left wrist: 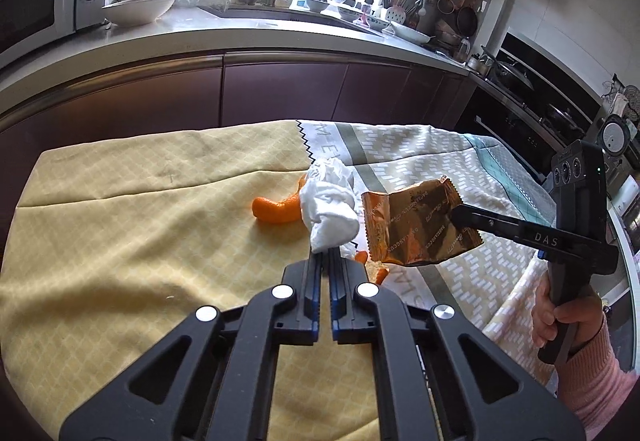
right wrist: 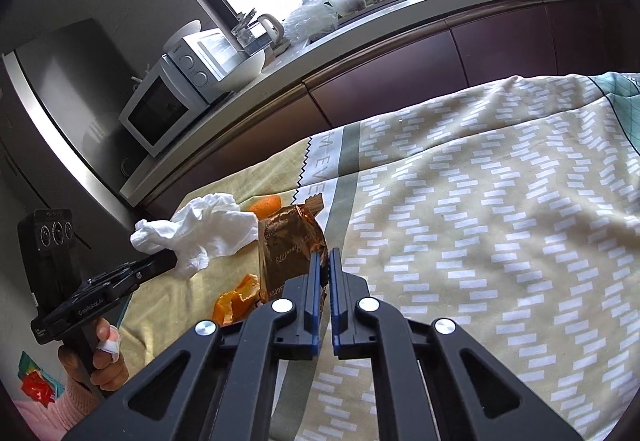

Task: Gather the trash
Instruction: 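Grasp the white tissue with the left tool while the right grasps a brown wrapper, then carry the tissue and brown wrapper over the teal bin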

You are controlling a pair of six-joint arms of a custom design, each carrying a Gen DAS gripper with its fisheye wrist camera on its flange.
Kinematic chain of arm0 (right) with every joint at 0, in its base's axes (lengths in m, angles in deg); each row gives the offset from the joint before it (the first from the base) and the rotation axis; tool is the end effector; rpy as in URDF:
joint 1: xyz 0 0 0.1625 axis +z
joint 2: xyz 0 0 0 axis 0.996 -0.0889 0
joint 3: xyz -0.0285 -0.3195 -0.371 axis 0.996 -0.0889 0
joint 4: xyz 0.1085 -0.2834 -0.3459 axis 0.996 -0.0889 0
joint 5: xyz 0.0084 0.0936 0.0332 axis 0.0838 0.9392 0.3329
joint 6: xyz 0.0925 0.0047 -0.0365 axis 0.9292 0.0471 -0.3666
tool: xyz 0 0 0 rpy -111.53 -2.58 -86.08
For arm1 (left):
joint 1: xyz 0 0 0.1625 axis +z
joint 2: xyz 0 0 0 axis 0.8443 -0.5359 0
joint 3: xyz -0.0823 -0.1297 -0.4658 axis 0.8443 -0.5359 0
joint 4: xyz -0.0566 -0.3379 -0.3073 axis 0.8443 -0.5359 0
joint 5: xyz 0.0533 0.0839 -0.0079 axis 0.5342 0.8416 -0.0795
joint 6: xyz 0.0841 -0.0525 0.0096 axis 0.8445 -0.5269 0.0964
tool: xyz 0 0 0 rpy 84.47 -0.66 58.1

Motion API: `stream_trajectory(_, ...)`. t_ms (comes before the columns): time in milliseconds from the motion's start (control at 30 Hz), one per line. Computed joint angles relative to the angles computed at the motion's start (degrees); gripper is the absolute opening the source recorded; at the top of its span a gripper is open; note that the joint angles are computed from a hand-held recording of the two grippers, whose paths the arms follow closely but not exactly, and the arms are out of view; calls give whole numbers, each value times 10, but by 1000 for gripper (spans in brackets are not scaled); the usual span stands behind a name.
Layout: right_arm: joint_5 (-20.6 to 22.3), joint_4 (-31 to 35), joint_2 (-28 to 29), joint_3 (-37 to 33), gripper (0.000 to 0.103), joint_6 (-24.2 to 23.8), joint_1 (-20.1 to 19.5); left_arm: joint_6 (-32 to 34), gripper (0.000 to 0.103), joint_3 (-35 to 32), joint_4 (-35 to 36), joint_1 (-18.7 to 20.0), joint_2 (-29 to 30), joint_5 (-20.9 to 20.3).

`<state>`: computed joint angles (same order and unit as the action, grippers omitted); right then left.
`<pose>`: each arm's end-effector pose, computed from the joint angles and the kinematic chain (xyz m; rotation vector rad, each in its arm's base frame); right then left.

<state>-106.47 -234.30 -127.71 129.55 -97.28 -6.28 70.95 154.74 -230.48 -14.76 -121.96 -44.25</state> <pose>0.0437 -0.5149 0.2601 0.5440 -2.8597 0.8632 -0.2572 -0.5080 0.0775 0.5620 2.5224 -0.9156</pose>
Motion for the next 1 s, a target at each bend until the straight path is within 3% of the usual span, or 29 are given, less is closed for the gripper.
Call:
stream_trajectory(633,88,-1,-72,53,3,14,-8,-100,4,156,-7,-62,-129,50)
stream_trajectory(1000,102,17,-49,72,3,11,26,-175,4,216,42,-105,-195,82)
